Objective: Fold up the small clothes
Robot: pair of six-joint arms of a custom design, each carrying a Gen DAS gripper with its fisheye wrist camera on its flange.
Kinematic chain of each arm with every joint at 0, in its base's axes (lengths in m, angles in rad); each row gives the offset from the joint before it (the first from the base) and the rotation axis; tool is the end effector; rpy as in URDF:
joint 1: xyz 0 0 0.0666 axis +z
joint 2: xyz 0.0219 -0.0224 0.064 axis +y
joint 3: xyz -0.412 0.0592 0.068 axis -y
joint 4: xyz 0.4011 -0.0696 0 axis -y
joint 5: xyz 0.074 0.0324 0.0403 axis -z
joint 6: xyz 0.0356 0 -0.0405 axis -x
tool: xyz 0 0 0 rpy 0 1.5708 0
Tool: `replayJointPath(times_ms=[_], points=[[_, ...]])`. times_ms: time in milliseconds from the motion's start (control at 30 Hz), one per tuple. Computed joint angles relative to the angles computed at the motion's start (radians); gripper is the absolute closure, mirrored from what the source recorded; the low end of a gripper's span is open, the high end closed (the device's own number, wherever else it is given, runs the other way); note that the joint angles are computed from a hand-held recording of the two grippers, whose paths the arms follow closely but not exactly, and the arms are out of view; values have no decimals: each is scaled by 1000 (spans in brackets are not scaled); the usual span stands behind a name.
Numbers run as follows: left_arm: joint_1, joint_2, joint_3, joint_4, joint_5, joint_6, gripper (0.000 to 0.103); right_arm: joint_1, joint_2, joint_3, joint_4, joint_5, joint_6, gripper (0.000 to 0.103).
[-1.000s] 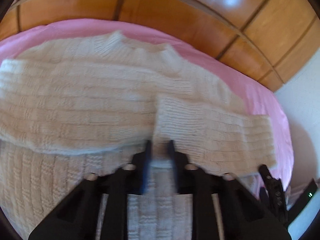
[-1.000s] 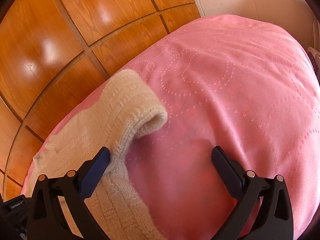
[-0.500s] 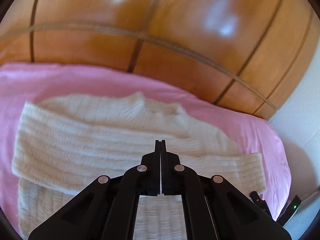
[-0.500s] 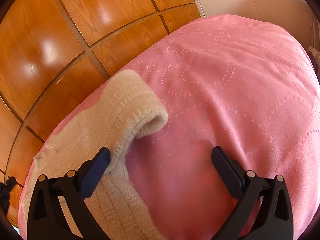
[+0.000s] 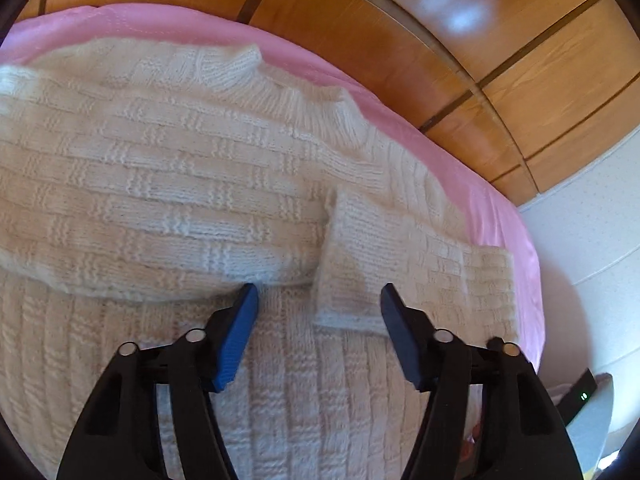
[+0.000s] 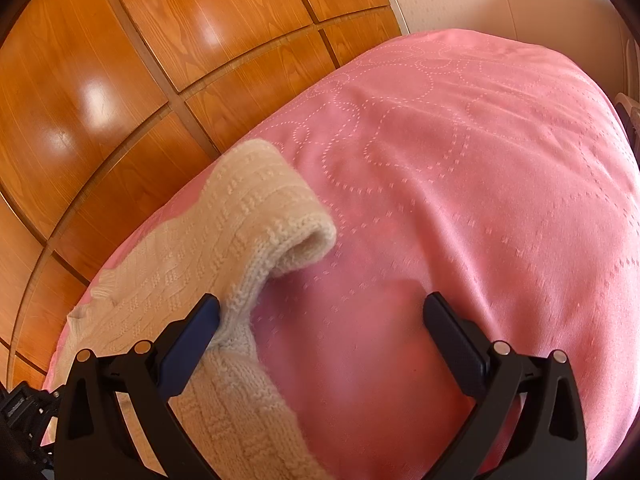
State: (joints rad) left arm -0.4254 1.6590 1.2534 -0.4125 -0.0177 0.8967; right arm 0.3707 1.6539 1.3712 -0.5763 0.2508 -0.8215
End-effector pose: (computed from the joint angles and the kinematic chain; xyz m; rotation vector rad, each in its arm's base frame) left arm 0.5186 -0.2347 0.2966 -0.5862 2.4042 -0.5831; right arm 0.5437 0.2014 0.3414 0.6478 2.3206 0.2512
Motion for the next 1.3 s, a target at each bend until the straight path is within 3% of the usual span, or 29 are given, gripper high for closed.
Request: replayJointPath(times_ms=[133,167,467,533,567,767,867,933,1000,1067,1167,1233,1267,1300], points=[[-7,26,46,-39,20,-23,92,-1,2,4,-6,1,3,2],[-12,24,52,-40,15,-42,96,-2,2,4,-6,1,4,2],[-3,-78,8,45,-74,-104,96,-4,0,3,-7,-1,6,2],[11,-96,-6,48,-106,-105,96,-4,1,4,-8,-1,7,2],[17,-102,-14,52,-120,-103,103,-4,1,4,-8,-1,7,2],[73,-149,-96,69,-256,-113,103,-3,1,5,-9,0,6,2],[108,-159,-134,86,-145,-69,103,-3,2,6,-11,1,6,2],[97,-151,-134,80,-127,-80,103,-3,1,5,-10,0,6,2],[86,-132,-125,87,-48,-117,91,-4,1,5,-9,-1,6,2],[72,-113,-110,78,4,-127,63,-4,0,3,-6,-2,5,2],[57,-69,-74,52,77,-88,54,-6,-1,3,-8,-3,8,2],[50,-54,-59,50,54,-63,58,-5,-1,2,-6,-3,7,2],[47,-46,-46,37,52,-64,83,-4,0,3,-8,-2,6,2],[44,-38,-28,7,55,-70,96,-5,0,4,-9,-3,7,2]])
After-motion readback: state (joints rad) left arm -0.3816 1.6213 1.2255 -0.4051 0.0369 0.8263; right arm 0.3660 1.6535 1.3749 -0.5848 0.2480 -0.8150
